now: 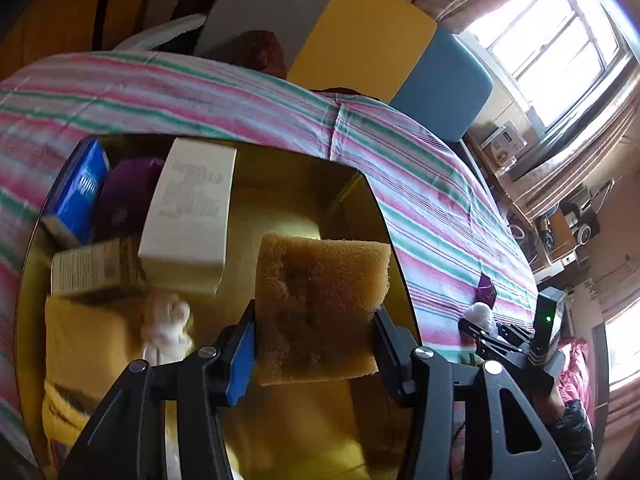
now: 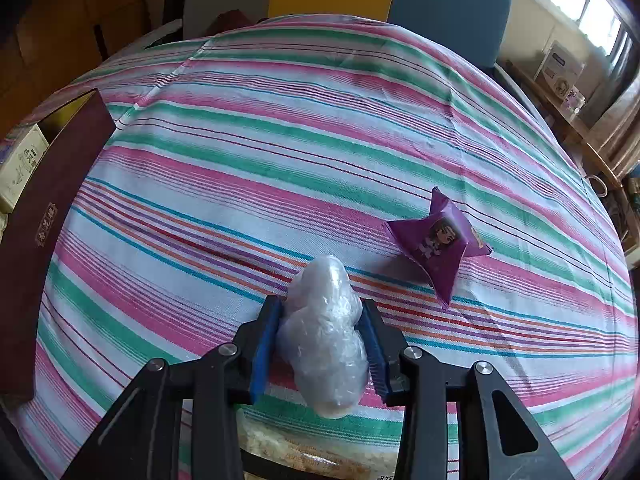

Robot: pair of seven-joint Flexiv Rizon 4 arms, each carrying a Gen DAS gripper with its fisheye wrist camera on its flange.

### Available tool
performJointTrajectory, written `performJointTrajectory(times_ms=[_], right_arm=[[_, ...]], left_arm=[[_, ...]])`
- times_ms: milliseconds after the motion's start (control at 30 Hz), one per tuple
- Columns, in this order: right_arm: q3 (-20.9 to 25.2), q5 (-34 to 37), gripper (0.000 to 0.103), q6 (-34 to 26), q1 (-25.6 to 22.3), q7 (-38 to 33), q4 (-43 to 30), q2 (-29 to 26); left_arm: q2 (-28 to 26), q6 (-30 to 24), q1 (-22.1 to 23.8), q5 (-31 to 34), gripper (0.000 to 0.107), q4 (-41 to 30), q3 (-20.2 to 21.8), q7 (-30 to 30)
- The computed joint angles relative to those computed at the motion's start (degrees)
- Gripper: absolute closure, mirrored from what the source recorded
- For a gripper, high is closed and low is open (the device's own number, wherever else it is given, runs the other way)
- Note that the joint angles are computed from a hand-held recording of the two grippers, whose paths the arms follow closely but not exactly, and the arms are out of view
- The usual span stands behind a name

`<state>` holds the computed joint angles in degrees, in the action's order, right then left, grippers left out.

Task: Organize objects
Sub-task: 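Lower the sponge into the tray and open the left gripper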

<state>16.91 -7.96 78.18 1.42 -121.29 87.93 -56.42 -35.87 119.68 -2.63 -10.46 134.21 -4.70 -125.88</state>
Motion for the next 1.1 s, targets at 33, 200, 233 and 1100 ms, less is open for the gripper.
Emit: performJointTrajectory(times_ms=[33, 200, 233, 1100], right_arm=[[0.0, -0.1, 0.061, 0.1, 0.0, -0.2, 0.1, 0.0], [-0.1, -0.4, 0.062, 0.8, 0.1, -0.7, 0.5, 0.1], [-0.3, -0.5, 0.062, 1.1, 0.2, -0.7, 0.6, 0.2], [0.0, -1.0, 0.062, 1.3, 0.1, -0.1, 0.6, -0.1]], left_arm=[[-0.1, -1.1, -0.7, -0.8, 0.055, -0.9, 0.6, 0.7], [-1.2, -6.8, -0.9, -2.5, 0.054, -5.5, 1.9, 4.3], [-1.5, -7.9, -1.6, -3.3, 0.054, -6.5, 2.7, 5.1], [-0.1, -17.2, -20.4, -9.1, 0.034, -9.1, 24.6, 8.7]])
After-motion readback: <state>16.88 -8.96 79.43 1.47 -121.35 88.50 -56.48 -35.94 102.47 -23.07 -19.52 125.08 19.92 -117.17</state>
